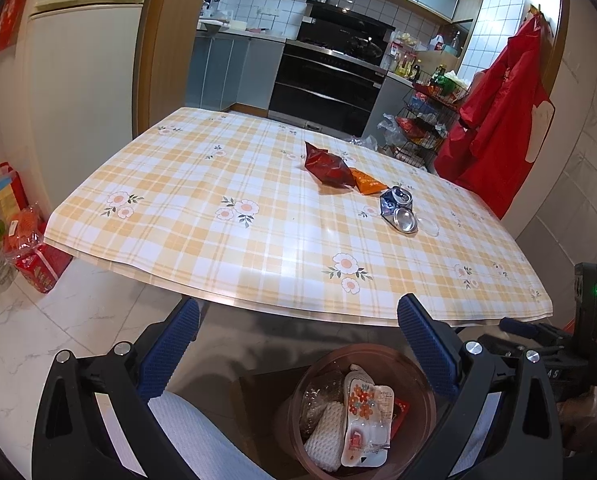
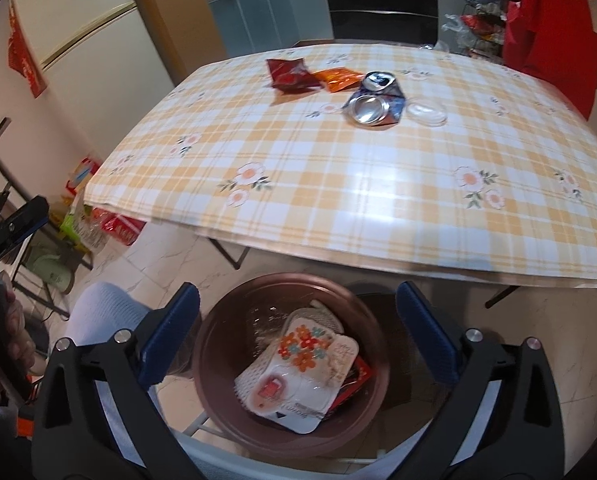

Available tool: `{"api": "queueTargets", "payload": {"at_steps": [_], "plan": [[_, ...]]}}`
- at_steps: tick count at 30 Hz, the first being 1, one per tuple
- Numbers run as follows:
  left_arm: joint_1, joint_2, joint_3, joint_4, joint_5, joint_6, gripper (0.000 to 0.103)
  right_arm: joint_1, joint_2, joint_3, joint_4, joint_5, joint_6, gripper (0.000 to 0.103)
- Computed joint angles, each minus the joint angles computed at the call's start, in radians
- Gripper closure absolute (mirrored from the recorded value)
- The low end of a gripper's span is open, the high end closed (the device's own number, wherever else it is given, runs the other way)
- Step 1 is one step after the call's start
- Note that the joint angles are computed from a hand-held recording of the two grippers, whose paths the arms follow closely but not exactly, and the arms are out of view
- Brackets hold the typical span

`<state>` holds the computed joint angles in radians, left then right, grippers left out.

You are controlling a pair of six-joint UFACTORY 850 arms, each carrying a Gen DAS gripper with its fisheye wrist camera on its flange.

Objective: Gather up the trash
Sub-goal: 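Drop the card into the bin with the right tool while the left tool drops the sponge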

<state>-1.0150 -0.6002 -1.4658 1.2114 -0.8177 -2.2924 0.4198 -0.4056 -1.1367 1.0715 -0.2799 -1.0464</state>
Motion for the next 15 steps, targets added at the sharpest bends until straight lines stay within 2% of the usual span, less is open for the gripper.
{"api": "queueTargets", "payload": {"at_steps": [15], "plan": [[0.059, -0.078, -0.120, -0.108, 0.048, 0.192, 0.006, -0.071, -0.076, -0.098, -0.099, 0.054, 0.128, 0.006]]}}
